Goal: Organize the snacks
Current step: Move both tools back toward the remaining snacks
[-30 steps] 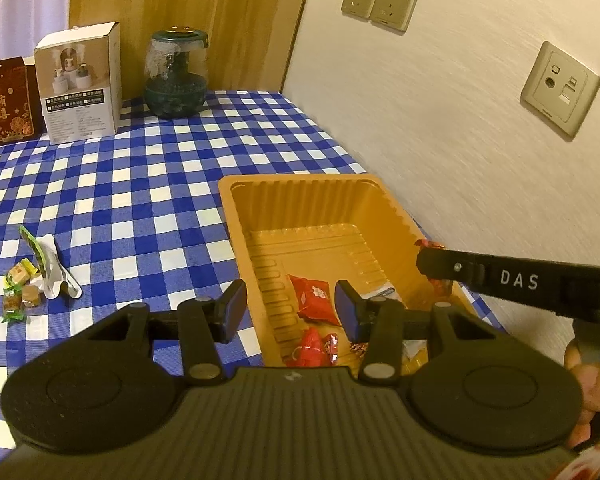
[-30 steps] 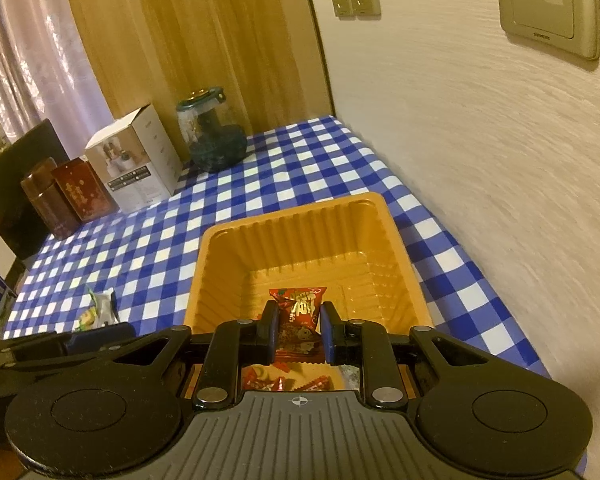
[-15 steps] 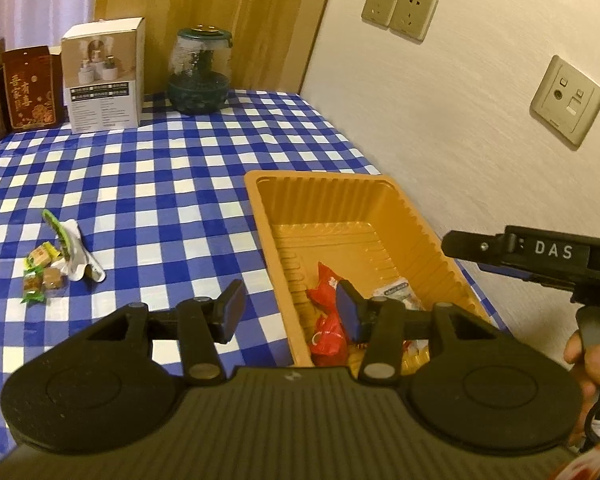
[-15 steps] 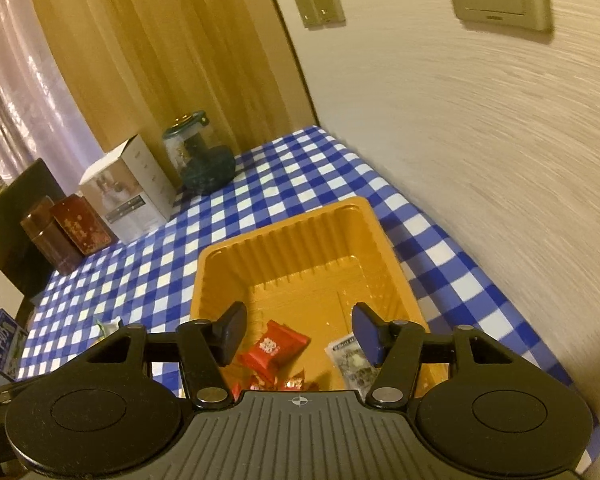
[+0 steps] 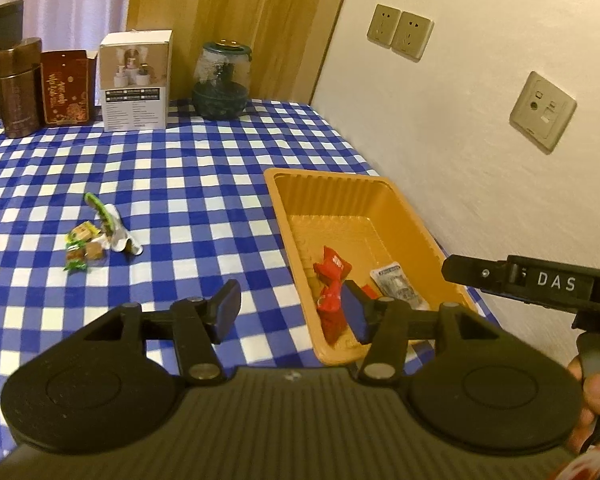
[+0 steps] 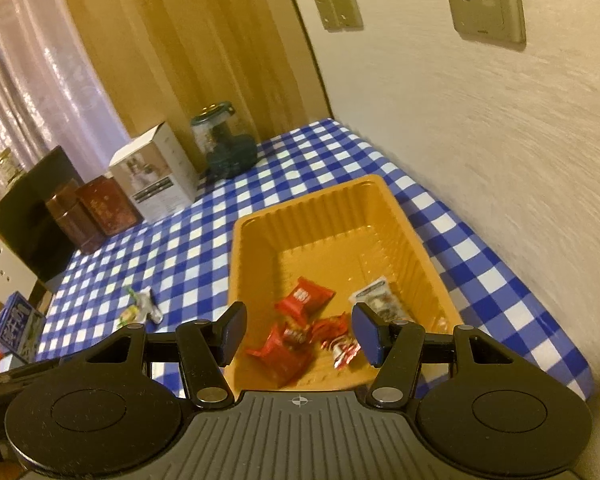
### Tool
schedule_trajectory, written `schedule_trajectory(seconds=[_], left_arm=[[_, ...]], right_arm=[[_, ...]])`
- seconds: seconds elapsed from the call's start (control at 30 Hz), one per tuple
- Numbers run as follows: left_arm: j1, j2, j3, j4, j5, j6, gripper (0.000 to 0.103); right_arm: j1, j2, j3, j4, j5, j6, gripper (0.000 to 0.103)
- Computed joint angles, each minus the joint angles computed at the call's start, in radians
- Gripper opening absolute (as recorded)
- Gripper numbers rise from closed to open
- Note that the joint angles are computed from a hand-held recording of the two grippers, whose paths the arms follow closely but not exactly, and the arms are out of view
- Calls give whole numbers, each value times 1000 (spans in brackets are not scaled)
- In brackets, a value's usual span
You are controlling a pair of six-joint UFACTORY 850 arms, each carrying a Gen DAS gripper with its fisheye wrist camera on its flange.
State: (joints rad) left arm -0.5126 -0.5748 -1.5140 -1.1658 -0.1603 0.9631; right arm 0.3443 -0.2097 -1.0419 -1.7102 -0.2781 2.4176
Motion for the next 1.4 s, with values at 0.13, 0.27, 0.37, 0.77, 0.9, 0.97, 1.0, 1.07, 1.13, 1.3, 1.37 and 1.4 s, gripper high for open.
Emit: schedule_trajectory(seconds=[0.13, 0.27, 0.37, 0.77, 0.9, 0.97, 1.0, 1.07, 1.13, 1.3, 1.37, 1.4], left_arm=[[2, 54, 71, -113, 16, 120, 53], [7, 99, 131, -306, 18, 308, 60], [12, 126, 164, -378, 16, 388, 62], [33, 213, 285, -665, 31, 686, 73], [47, 232, 314, -758, 43, 781, 73], [53, 238, 323, -810, 49, 832, 75], [57, 241, 326, -839, 52, 860, 75], [66, 246, 335, -912, 56, 931, 76], [76, 249, 339, -947, 58, 962, 76], [93, 251, 343, -991, 63, 1000, 76], [97, 250, 341, -1025, 67, 1034, 76], [100, 249, 340, -1025, 68, 1033, 77]], right_arm=[[41, 22, 16, 56, -32, -62, 59], [74, 38, 28, 91, -54, -101, 59], [93, 46, 36, 103, -65, -108, 60], [145, 57, 51, 117, -67, -116, 63], [153, 50, 47, 119, -59, -121, 64], [157, 44, 41, 122, -55, -126, 64], [159, 41, 37, 123, -52, -128, 64], [161, 34, 29, 123, -46, -135, 65], [165, 26, 19, 122, -42, -141, 65], [168, 5, -5, 121, -28, -156, 65], [168, -3, -15, 124, -23, -164, 65], [168, -7, -19, 125, -20, -169, 65]])
